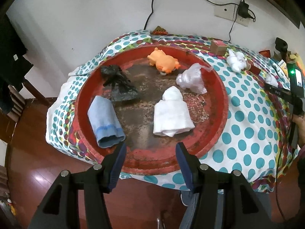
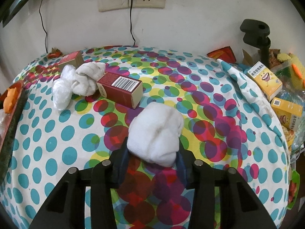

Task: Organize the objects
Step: 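Carry the white sock ball toward the red tray with the right tool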

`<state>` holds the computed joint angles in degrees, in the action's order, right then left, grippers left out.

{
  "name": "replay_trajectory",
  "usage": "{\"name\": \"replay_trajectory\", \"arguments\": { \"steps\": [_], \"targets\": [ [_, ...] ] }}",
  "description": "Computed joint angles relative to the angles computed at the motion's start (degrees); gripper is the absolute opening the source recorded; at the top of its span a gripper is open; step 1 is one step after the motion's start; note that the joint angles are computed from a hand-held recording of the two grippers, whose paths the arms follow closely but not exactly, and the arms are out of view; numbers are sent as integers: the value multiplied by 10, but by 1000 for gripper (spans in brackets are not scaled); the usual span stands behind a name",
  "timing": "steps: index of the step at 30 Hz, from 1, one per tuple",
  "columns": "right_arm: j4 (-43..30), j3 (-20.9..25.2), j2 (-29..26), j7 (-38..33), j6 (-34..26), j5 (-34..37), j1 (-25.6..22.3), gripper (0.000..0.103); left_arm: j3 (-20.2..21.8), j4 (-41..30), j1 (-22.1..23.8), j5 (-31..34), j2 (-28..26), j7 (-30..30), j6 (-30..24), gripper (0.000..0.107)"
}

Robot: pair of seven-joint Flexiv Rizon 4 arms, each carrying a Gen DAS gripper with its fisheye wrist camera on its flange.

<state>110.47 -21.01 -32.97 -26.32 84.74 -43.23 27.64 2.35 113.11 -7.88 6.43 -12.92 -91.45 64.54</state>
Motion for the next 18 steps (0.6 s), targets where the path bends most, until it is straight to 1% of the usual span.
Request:
{"name": "replay_trajectory", "arguments": {
  "steps": [2,4,6,8,13,15,18],
  "targets": [
    [5,-4,5,4,-3,-1,5,40,-2,2,2,-6,1,4,1,55],
    [9,5,9,3,-4,2,-2,40,-2,4,3,-8,2,6,0,55],
    [18,-4,16,14,-1,-5,7,40,-3,4,4,-11,2,10,2,55],
    [18,5,18,14,0,-3,4,40,-3,5,5,-14,3,13,1,55],
    [35,-8,36,32,16,-24,24,40,-6,10,8,-26,9,19,-3,55],
    [36,-1,41,28,19,-29,25,40,-8,15,12,-39,13,26,0,55],
    [31,13,47,21,16,-37,25,40,-7,17,12,-39,17,28,-2,55]
  ]
}}
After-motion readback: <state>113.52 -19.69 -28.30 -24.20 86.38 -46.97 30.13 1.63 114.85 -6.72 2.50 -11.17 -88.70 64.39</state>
